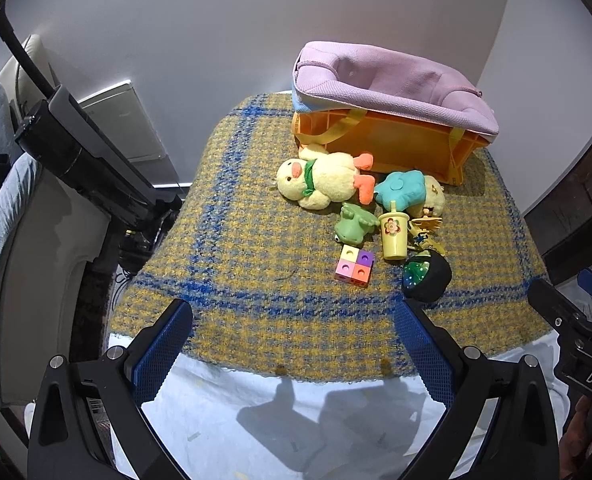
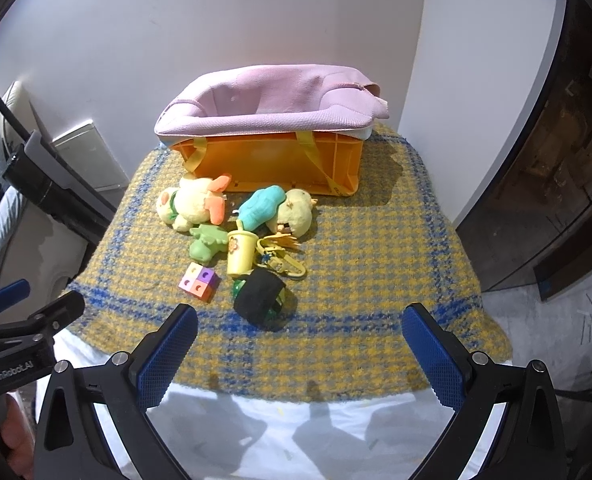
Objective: Organize objects
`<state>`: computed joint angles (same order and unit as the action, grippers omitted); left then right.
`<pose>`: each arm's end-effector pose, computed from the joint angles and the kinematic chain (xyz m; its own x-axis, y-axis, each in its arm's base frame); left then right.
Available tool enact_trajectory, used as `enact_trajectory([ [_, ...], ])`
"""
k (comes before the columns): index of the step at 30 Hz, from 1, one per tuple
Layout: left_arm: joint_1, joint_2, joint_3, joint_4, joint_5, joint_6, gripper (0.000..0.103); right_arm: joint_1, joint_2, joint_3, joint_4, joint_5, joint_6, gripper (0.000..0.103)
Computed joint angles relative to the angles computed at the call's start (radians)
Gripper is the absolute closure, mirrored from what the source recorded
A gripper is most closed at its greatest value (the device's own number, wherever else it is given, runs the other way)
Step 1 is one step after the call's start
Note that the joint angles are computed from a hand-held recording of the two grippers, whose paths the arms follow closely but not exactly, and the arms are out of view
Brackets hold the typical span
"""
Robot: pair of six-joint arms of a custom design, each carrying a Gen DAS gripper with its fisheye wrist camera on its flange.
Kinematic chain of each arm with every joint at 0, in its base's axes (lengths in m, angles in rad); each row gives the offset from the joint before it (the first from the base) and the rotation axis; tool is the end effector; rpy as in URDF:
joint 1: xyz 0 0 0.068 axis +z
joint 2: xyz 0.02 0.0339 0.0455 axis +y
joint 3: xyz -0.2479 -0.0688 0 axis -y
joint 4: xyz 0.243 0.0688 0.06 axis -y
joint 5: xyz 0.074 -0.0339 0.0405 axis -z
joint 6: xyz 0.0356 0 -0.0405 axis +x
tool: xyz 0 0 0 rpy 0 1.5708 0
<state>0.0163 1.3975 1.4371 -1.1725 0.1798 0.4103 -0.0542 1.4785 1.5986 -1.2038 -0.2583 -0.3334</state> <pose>0.2640 -0.0021 0.3285 -0.8065 0.3794 -0.4534 0.4160 0.9091 0.0206 0.2820 -0.0062 0.3532 -0.8119 -0.2728 -0.5162 -0.3521 0.9340 0.0601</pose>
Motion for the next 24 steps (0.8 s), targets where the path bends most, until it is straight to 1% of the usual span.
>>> enact_trajectory([
  [8,0.009,0.003,-0.060,0.066,0.012,0.011,0.000,0.022,-0.024,-0.072,0.058,0.004,0.006,0.001],
  [10,0.009,0.009,-0.072,0.085,0.010,-0.015,0.000,0.030,-0.029,-0.090,0.076,0.008,0.011,0.001],
  [14,0.041,0.031,-0.096,0.135,0.053,-0.020,0.000,0.045,-0.033,-0.138,0.127,0.006,0.019,0.001],
  [24,0.054,0.100,-0.163,0.234,0.035,-0.022,0.000,0.099,-0.034,-0.261,0.259,0.018,0.035,0.001],
])
